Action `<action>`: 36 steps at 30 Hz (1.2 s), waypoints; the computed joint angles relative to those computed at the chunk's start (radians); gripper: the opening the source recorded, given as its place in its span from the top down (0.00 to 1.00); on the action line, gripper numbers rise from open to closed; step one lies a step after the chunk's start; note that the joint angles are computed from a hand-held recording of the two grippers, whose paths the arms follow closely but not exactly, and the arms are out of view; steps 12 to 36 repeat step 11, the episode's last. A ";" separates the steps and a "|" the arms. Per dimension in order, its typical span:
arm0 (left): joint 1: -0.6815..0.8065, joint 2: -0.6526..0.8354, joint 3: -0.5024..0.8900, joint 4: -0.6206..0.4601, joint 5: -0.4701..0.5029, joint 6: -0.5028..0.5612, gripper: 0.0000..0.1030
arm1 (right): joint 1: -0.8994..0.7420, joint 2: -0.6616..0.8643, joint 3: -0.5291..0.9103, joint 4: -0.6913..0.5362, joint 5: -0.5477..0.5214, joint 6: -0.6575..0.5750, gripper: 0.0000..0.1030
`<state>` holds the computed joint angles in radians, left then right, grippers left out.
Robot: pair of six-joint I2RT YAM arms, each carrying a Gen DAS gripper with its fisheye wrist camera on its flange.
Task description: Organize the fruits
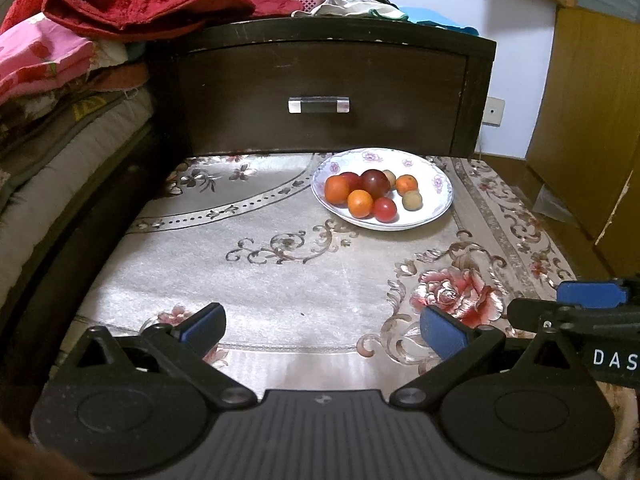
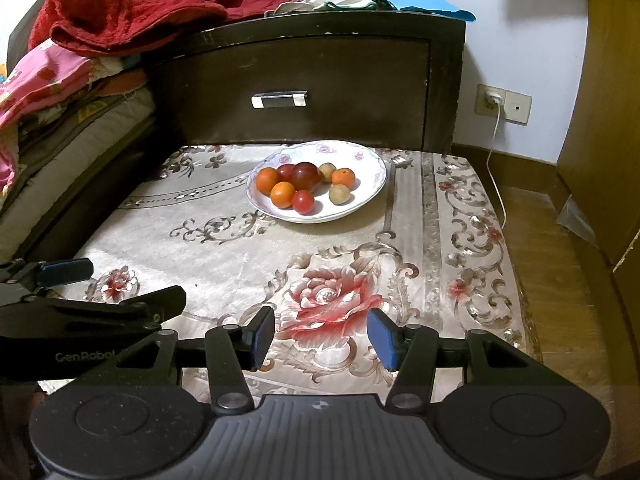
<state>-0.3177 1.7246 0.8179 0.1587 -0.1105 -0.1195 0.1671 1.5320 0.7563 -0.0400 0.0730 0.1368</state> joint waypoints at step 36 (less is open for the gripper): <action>-0.010 0.015 0.014 -0.021 -0.029 0.009 0.00 | -0.002 0.002 0.002 -0.004 -0.008 0.005 0.52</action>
